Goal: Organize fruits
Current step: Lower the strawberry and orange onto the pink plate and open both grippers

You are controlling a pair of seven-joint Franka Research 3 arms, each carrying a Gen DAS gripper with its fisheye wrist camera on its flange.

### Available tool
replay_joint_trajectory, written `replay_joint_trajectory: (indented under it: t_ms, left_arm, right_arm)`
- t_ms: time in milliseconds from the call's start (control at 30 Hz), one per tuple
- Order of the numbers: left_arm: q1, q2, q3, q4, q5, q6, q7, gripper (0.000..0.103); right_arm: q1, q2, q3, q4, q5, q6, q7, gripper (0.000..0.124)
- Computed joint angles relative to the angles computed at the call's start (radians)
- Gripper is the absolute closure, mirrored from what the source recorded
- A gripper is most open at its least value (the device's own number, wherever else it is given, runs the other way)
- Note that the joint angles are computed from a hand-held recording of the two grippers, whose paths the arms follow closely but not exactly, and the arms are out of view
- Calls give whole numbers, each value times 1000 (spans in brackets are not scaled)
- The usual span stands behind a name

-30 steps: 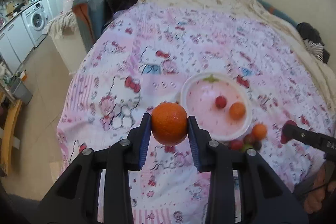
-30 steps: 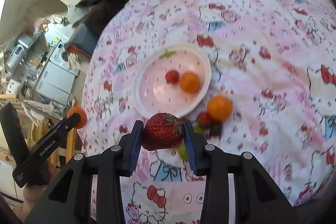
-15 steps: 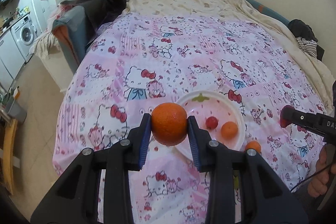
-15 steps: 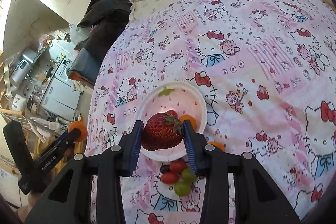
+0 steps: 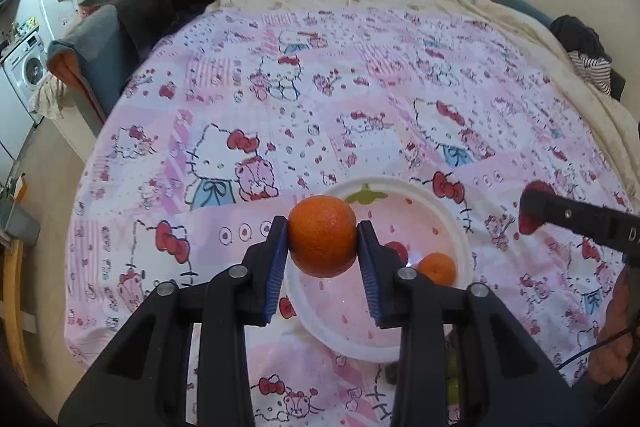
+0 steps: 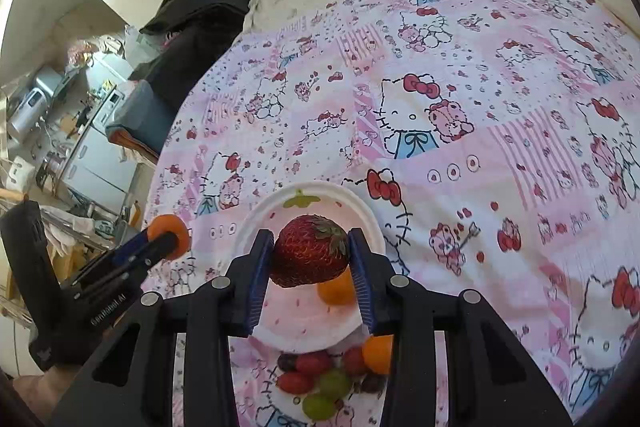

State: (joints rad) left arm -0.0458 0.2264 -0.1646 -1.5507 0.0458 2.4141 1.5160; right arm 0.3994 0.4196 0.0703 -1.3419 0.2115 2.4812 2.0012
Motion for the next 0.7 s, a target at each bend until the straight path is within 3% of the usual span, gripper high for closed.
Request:
replay_joint_trajectory:
  t_ms: [200,400,700]
  left_arm:
    - [-5,40,7,5,38,-5,-18,73]
    - [8,57,-3,-6,5,-63,-7,73]
    - [6,75,-7,-8,-7,-78,19,72]
  right_arm:
    - [-13,89,5,118,16,-78,-28,84]
    - [-13,180,5,232,24,-181,-27,84]
    - [7,291,1,378,5,-316,-21,84]
